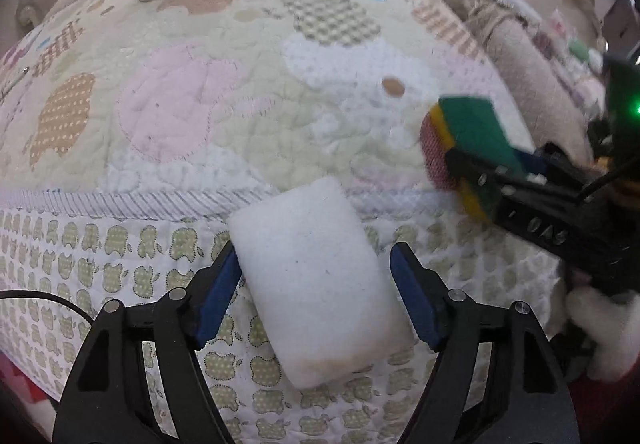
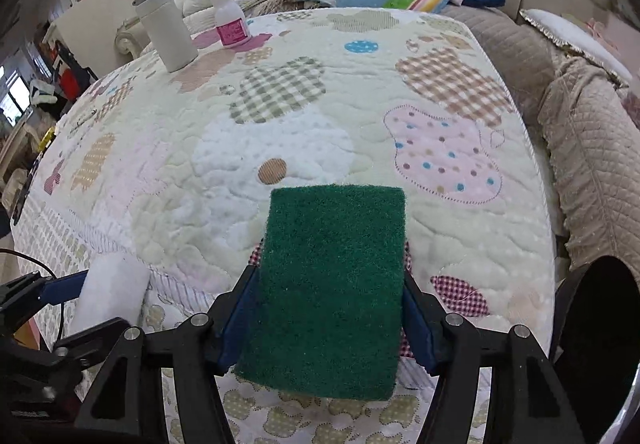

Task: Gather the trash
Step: 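Grasp white foam block with left tool while right tool grasps green sponge, then carry foam block and green sponge over the black bin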

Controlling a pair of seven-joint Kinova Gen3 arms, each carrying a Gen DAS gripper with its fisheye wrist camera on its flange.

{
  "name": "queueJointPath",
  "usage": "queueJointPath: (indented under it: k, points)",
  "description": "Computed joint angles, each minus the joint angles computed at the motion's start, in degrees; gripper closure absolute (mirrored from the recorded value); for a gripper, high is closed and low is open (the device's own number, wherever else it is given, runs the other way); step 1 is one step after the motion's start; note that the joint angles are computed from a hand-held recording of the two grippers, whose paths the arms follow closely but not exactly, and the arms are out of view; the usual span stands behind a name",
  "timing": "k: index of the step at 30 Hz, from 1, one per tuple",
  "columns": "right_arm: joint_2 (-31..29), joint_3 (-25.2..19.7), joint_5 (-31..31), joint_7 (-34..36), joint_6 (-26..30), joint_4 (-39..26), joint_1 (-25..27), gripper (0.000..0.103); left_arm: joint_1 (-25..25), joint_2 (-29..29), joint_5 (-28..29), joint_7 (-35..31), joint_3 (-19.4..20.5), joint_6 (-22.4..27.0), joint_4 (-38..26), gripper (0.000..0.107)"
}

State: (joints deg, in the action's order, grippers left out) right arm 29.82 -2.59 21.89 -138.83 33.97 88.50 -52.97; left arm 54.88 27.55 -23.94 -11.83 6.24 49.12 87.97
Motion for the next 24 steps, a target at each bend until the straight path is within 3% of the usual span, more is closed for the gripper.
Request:
queueJointPath:
  k: [5,9,24]
  points:
    - [-1.65,0.41,0.57,-0.66,-2.63,2.21,-0.04,0.042,0.3,-3.13,-2.84,2.21,-0.25,-3.74,3.74,0.041]
    - [-3.93,1.24,1.68,-2.45,-4.51,4.51,-0.23,0.042,1.24,-3.57,-5.31,0.87,-0.2,-1.42,1.59,0.041]
    - [-13.17,1.66,11.03,-16.91,-4.35,14.53,0.99,0.042,3.55,3.56,-6.55,-10.27,-0.16,3.86,-14.31,0.041]
